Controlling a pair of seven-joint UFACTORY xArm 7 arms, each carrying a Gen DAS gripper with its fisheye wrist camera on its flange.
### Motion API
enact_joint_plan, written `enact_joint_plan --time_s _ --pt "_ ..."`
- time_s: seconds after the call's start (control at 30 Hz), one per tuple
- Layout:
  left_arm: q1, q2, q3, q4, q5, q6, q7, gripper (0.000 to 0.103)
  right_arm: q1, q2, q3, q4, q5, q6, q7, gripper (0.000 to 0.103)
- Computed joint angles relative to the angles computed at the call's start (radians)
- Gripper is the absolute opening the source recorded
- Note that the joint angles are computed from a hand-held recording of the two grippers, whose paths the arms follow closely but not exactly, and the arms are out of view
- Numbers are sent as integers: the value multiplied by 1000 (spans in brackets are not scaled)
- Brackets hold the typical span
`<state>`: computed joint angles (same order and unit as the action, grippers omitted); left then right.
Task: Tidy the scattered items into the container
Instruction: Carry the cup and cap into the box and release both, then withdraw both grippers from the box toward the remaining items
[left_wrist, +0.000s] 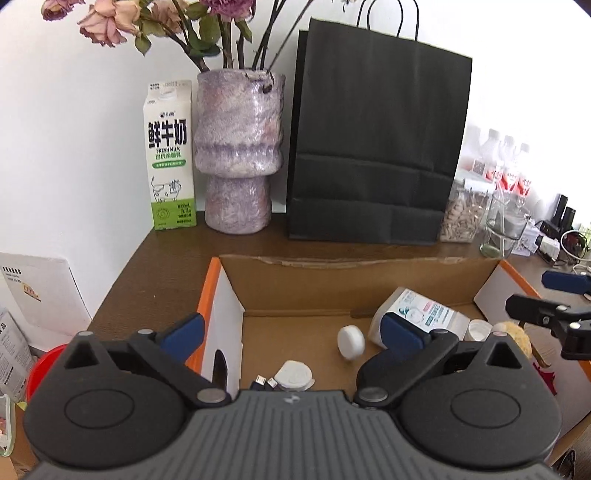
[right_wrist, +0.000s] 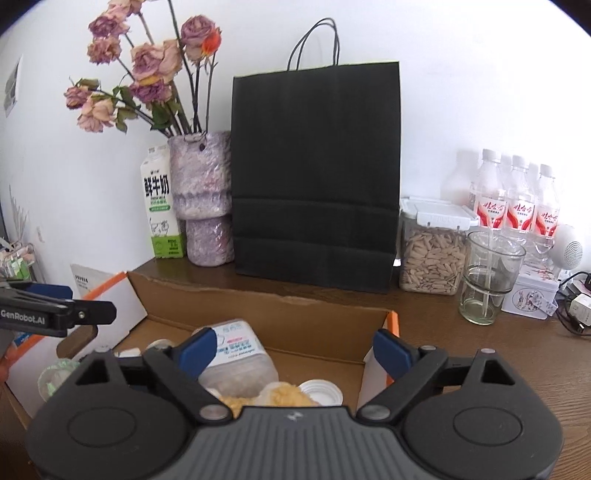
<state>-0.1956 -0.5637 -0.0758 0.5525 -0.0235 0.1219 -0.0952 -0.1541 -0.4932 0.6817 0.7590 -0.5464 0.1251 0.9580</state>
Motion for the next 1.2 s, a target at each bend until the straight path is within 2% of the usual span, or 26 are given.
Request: enact_joint_plan --time_s 0.1,0.4,0.63,0.77,0.93,1.03,1.2 --pt "-3 -5 5 -4 -4 -12 -2 103 -11 -11 10 -4 -2 -7 12 98" --pt "22 -18 -20 -19 16 -32 -19 103 -35 -26 35 -3 -7 2 16 99" --pt "132 -101 -126 -72 61 -77 -130 103 -34 -110 48 -23 -7 11 22 100" --pt "193 -201 -197 -148 71 -135 -218 103 24 -180 25 -58 37 40 4 101" --pt "234 -374 -278 -237 96 -129 -303 103 107 -290 11 -118 83 82 -6 102" --pt "217 -469 -298 -266 118 -83 -334 103 148 -361 14 -156 111 85 -2 102" --pt "131 -633 -306 -328 146 27 -389 103 222 -478 36 -194 151 179 1 103"
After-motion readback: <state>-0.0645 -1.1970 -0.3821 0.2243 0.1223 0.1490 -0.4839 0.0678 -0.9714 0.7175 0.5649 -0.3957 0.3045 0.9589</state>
